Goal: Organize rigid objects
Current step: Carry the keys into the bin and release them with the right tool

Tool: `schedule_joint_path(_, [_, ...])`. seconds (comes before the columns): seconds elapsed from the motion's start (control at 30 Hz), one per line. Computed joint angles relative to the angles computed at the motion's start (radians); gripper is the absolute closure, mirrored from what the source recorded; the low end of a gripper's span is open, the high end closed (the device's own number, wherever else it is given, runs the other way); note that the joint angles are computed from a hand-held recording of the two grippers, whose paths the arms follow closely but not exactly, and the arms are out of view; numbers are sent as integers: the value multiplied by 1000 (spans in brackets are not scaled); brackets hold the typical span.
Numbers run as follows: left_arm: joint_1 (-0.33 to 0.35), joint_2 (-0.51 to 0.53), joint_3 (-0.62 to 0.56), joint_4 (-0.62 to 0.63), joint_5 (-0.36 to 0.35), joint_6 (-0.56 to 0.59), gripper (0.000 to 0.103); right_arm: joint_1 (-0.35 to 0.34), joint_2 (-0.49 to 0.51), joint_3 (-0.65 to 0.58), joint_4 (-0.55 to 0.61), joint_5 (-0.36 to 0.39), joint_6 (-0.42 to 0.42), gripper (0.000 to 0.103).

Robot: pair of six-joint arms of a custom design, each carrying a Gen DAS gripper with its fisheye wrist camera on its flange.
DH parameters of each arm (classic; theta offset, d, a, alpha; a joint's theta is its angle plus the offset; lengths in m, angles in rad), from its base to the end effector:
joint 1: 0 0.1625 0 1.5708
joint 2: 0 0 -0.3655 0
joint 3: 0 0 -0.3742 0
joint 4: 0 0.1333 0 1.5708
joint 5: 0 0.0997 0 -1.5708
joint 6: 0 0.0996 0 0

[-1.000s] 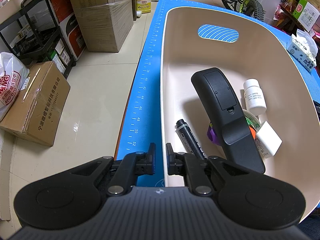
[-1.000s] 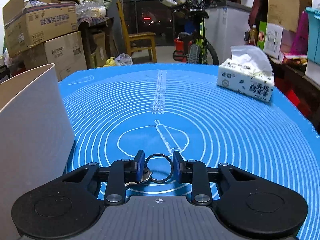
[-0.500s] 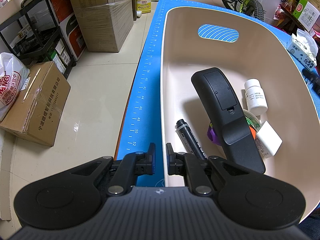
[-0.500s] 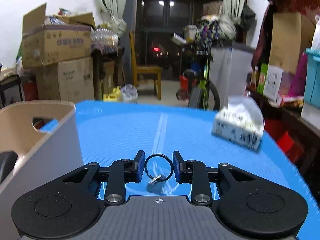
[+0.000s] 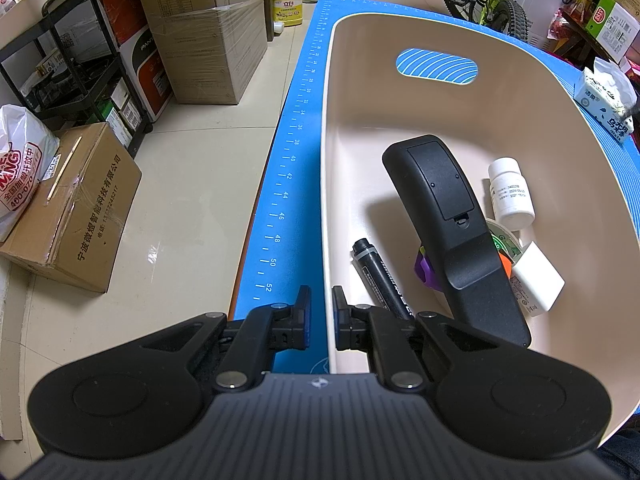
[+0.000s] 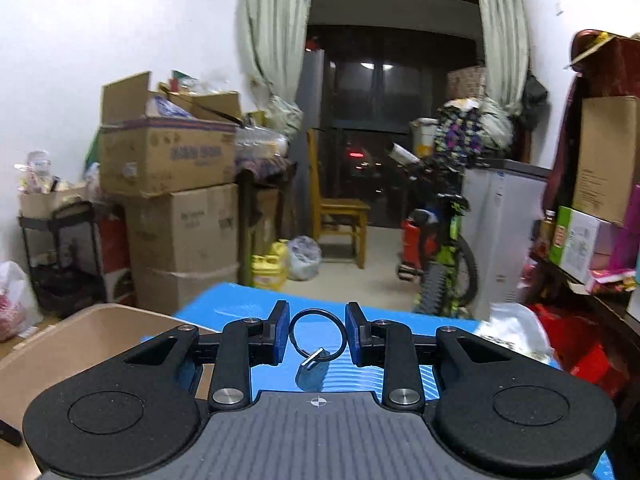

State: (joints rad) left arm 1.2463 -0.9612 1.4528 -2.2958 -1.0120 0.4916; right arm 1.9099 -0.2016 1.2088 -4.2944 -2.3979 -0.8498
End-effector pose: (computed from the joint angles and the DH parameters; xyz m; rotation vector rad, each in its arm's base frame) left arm -0.0327 -0.6808 0.2264 0.9357 2.3810 -0.2375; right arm 0.2596 -0.5555 0.0278 0.2081 -1.6630 1.5077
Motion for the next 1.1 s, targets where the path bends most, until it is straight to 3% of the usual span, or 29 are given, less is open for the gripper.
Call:
schedule_joint_path(0.43, [0, 1, -3, 1, 1, 2, 90, 38, 30, -50, 350, 30, 210, 65])
schedule_joint_path(0.9, [2, 1, -9, 6, 3, 6, 90, 12, 5, -52, 838, -61, 545, 65])
schedule_joint_path(1.1, [1, -1, -8, 4, 4, 9, 90, 7, -23, -22, 938, -68, 627, 64])
